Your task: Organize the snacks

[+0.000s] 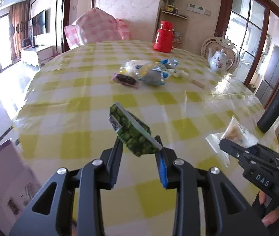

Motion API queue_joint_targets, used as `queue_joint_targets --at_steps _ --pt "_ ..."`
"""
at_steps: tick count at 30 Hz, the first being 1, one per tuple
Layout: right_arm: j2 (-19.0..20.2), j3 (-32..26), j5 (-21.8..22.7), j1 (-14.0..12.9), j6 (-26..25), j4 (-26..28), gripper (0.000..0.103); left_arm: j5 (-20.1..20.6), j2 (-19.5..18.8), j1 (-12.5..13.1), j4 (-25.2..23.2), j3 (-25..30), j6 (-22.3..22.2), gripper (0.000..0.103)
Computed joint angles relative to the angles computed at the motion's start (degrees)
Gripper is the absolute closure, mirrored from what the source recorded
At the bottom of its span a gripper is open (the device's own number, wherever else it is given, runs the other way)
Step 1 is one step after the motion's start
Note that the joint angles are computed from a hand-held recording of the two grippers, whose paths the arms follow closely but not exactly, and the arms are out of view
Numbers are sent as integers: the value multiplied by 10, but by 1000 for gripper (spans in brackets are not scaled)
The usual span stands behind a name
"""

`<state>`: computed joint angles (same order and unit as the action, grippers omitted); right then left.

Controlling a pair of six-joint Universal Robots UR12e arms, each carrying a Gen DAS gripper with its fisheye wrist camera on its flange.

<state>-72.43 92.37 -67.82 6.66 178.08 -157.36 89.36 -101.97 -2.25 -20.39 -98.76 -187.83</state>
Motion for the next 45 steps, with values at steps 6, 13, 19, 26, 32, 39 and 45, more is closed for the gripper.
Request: queue_joint_targets --at_steps 6,13,19,26,32,39,45 --pt "-5 5 17 24 -41 12 67 19 39 22 21 -51 11 70" --pt "-14 15 49 55 -98 21 67 46 68 55 -2 -84 28 69" --pt "-21 23 77 82 -157 33 67 87 77 76 -30 -90 35 69" --pt "-25 23 108 111 -235 82 67 108 90 104 -90 -97 61 65" --pt "-20 7 174 123 -308 178 64 165 99 118 -144 -100 60 38" --pt "-20 16 199 106 -258 113 32 229 108 116 -86 -110 -30 7" --pt "-10 7 165 85 -176 92 32 184 100 91 9 -113 -38 3"
